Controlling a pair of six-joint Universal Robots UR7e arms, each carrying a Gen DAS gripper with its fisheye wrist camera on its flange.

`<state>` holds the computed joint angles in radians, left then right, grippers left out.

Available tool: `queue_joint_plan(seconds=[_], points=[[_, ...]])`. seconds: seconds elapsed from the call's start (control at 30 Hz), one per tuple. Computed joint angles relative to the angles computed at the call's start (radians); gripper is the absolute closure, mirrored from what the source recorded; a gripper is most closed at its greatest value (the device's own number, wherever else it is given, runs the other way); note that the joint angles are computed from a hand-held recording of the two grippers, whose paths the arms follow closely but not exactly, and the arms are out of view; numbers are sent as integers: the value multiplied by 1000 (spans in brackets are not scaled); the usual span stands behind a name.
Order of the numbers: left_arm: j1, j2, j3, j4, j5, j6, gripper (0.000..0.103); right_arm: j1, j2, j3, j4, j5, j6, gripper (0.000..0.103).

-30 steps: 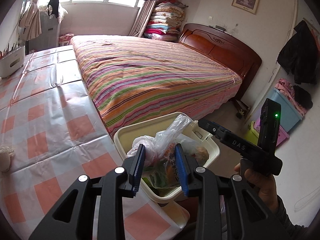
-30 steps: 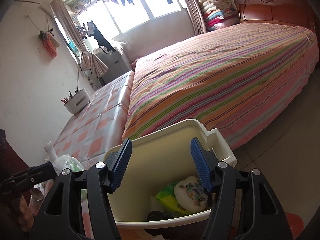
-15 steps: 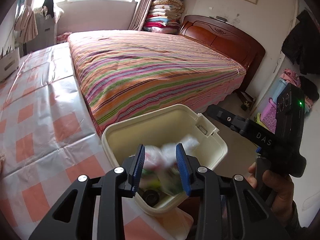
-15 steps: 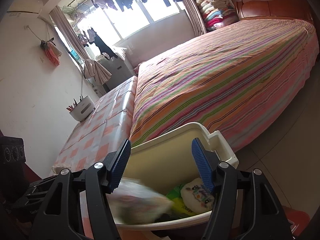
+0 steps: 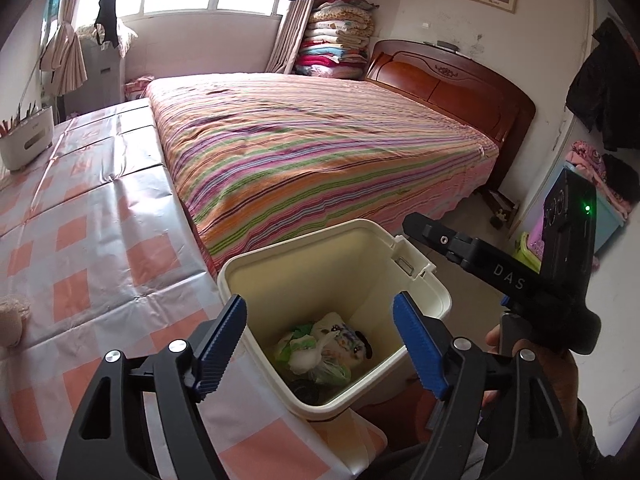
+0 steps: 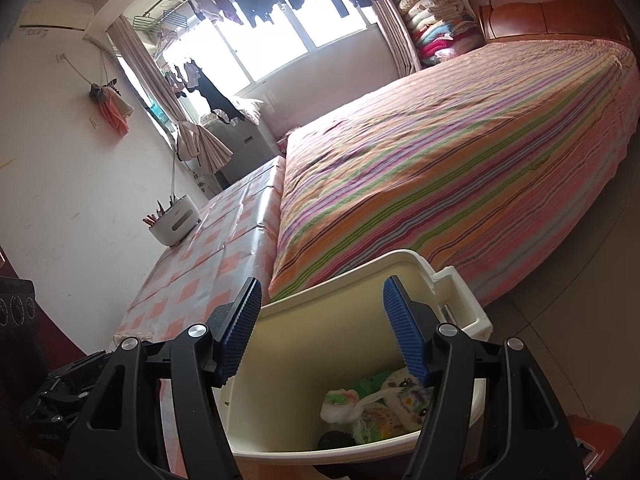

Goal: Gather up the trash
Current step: 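Move both open tools back toward the remaining items on the table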

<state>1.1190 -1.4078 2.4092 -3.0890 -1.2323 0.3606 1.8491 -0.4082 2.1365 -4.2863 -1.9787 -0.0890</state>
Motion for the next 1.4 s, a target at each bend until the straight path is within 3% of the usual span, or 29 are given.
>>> queue_joint_plan(seconds=[0.27,0.63,0.9,1.4], points=[[7,-87,18,21,25,24,29,31,19,-55,51,15,-3,37],[58,-256,18,46,49,58,28,109,83,-215,223,62,-34,37],[154,-343,-23,14,73,76,23,166,151,-342,353,99,-64,37],[361,-370,-164,9,76,31,21,212,237,-498,571,168,-135,37]])
